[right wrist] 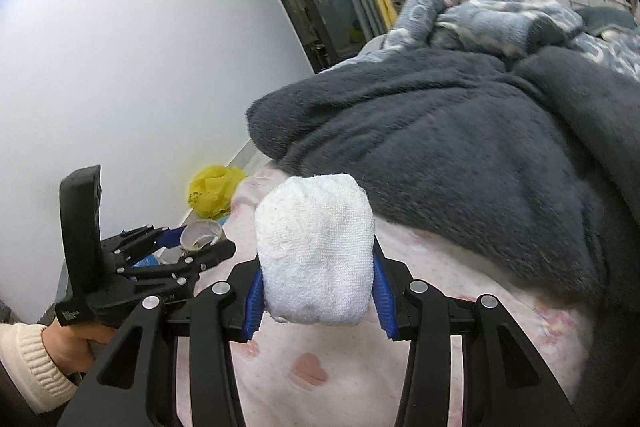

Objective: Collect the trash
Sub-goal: 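Carry the tape roll and white cloth with both tools over the green bin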

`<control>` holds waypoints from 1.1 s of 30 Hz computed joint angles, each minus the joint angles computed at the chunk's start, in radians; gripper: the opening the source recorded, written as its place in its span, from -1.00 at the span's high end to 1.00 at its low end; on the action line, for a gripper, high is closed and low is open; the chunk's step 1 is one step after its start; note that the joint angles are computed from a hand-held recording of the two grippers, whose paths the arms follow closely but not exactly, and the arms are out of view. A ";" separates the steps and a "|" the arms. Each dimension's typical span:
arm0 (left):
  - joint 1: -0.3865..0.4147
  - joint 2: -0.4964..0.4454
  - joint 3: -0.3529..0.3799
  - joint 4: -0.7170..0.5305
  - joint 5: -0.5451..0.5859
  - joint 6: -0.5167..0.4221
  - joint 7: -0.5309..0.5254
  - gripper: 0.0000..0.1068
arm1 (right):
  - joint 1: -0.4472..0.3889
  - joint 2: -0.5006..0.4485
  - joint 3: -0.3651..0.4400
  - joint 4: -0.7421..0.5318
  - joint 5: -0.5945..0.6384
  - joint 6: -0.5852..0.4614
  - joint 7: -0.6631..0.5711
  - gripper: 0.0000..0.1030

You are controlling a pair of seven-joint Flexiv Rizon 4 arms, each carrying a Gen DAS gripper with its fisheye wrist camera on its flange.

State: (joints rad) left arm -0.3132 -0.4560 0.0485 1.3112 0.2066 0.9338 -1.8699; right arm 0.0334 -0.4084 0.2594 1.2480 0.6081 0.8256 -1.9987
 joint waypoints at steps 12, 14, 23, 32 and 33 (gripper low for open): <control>0.042 0.086 0.011 0.096 0.015 0.008 -0.025 -0.09 | 0.101 -0.018 0.002 -0.037 -0.096 -0.019 0.053 0.20; 0.054 0.106 0.007 0.115 0.013 0.000 -0.008 -0.09 | 0.115 -0.021 0.000 -0.040 -0.120 -0.028 0.075 0.20; 0.119 0.146 -0.002 0.215 -0.020 0.055 0.064 -0.09 | 0.162 -0.044 0.001 -0.065 -0.182 -0.051 0.132 0.20; 0.193 0.134 -0.009 0.295 -0.123 0.118 0.161 -0.09 | 0.217 -0.078 0.003 -0.071 -0.263 -0.019 0.220 0.20; 0.199 0.133 -0.010 0.302 -0.137 0.121 0.170 -0.09 | 0.220 -0.082 0.006 -0.076 -0.264 -0.019 0.225 0.20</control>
State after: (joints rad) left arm -0.1139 -0.3230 0.0388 1.6131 0.0699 1.0550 -1.7001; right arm 0.2536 -0.4904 0.2658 1.1719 0.3445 0.8063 -1.7741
